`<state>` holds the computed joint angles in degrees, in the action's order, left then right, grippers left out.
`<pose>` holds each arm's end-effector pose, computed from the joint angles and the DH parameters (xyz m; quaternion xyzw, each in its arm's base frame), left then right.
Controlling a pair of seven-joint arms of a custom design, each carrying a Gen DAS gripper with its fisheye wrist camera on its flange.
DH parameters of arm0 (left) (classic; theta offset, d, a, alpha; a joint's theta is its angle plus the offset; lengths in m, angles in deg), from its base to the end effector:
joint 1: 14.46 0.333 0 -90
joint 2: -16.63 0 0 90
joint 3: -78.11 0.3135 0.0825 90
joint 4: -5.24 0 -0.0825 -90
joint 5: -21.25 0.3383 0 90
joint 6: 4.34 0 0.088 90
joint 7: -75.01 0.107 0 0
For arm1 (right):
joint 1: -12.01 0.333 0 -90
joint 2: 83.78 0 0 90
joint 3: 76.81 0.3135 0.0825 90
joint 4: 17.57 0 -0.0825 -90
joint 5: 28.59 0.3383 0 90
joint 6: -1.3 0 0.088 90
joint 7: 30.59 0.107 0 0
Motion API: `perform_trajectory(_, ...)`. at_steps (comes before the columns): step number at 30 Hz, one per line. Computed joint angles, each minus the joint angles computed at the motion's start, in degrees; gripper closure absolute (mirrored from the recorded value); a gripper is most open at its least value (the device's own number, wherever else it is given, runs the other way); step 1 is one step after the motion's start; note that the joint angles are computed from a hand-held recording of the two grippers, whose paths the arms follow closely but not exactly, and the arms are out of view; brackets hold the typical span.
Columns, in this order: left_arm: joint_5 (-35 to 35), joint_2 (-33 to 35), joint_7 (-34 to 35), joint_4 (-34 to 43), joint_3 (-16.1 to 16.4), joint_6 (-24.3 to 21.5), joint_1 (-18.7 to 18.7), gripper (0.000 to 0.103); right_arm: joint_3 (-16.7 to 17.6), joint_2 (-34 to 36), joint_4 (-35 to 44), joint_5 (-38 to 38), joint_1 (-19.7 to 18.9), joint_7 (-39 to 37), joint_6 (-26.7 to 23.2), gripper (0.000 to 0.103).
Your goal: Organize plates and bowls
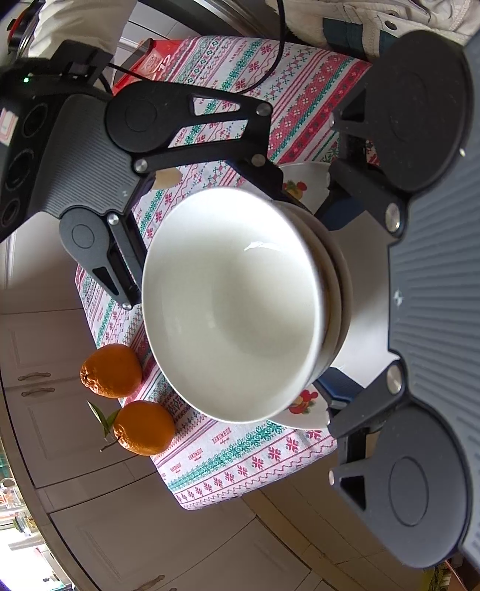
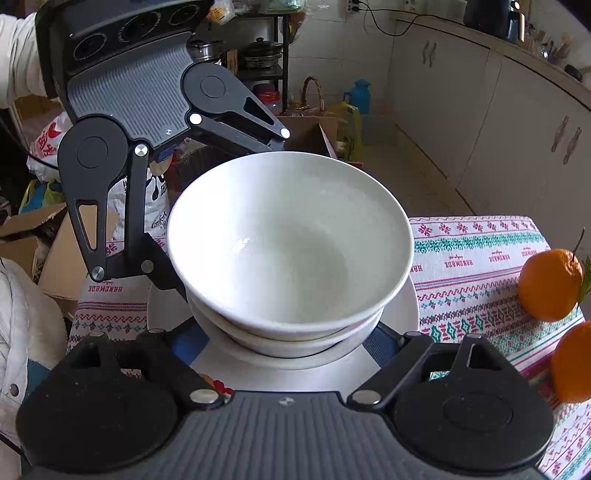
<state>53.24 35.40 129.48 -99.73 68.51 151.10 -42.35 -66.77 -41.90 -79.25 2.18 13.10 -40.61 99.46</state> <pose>0.4983 -0.3919 0.4383 -0.5034 0.8061 -0.2435 0.1935 0.6854 0.1419 0.4206 -0.9415 -0.1072 0.0406 0.3170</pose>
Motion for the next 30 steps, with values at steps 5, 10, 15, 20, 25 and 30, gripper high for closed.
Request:
perform_trajectory(5,2.8,-0.08,-2.07,0.05,1.0,-0.43,-1.17,0.022,0.07,-0.2,-0.78,0.51,-0.24,-0.05,0.55,0.011)
perform_trajectory(10,10.02,-0.97,-9.12,-0.6,2.42,-1.64,-3.32,0.016,0.04,-1.78,-3.34,1.13,-0.81,-0.83,1.58,0.002)
perform_trajectory(15,20.63,-3.54,-22.67,-2.59,2.82,-4.97,-5.45,0.01,-0.71,-7.33,-11.08,2.81,-2.11,-3.87,5.09,0.002)
perform_trajectory(20,33.19,-6.26,-37.75,-3.74,0.63,-14.78,-8.68,0.003,-2.2,-16.85,-24.48,8.14,-3.94,-8.05,13.3,0.0)
perform_trajectory(25,44.35,-6.18,-52.25,-2.23,-3.57,-30.09,-12.69,0.001,-4.36,-28.57,-41.26,22.01,-4.21,-11.03,28.79,0.0)
perform_trajectory(30,46.6,-3.26,-63.11,1.69,-6.72,-40.83,-15.32,0.001,-7.37,-37.01,-52.95,38.13,-1.79,-12.39,40.88,0.0)
